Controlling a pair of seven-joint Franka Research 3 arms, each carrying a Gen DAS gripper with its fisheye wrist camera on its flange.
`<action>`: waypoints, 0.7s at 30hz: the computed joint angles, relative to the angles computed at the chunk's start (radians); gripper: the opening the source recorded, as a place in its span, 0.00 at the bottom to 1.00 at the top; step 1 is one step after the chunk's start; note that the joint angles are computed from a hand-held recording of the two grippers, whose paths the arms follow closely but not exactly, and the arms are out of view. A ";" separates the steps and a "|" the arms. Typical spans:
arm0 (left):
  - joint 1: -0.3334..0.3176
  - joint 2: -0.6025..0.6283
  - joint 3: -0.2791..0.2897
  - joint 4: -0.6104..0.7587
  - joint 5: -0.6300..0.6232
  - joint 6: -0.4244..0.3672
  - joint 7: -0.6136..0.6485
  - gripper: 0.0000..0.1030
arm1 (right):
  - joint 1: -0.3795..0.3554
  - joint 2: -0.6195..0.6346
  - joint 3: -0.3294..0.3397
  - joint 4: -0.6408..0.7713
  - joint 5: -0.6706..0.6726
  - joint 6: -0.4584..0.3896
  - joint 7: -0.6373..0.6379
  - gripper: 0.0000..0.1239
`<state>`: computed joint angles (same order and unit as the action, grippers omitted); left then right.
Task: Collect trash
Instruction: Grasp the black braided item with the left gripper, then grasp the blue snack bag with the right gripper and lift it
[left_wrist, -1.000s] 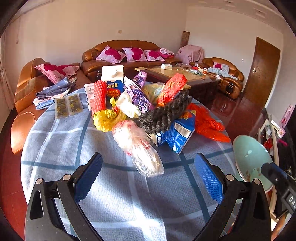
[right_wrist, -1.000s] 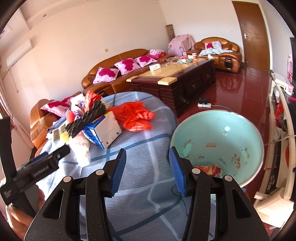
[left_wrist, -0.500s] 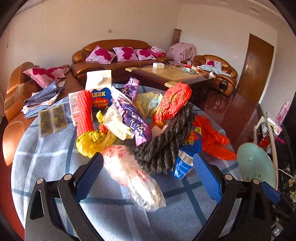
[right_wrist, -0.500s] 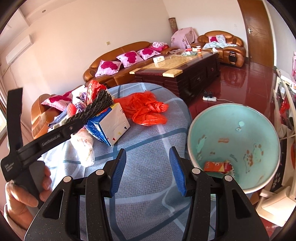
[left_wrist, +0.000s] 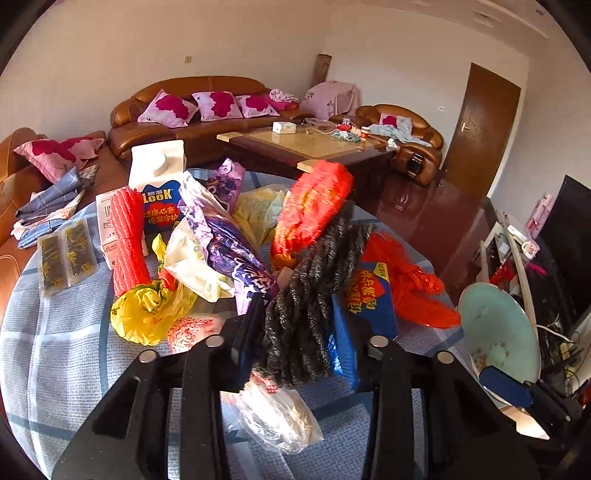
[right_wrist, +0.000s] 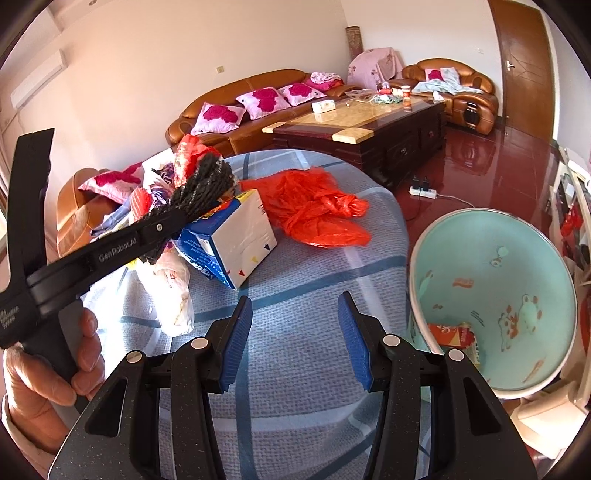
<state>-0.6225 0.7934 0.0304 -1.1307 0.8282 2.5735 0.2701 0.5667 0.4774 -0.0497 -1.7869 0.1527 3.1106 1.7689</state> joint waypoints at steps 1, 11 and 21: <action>0.000 -0.017 0.005 -0.031 0.009 0.024 -0.018 0.27 | -0.001 0.003 0.002 0.005 0.000 -0.002 -0.001 0.39; -0.052 -0.270 0.083 -0.379 0.305 0.141 -0.418 0.23 | -0.047 0.057 0.087 0.089 0.025 -0.003 -0.066 0.39; -0.038 -0.381 0.012 -0.506 0.423 -0.075 -0.571 0.23 | 0.026 0.232 -0.006 0.411 0.045 -0.116 0.072 0.49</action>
<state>-0.6607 0.4126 0.0429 -1.6364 1.2508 2.4990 -0.3011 0.5928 0.7098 -0.0554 -1.3759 0.1976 2.9945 1.8405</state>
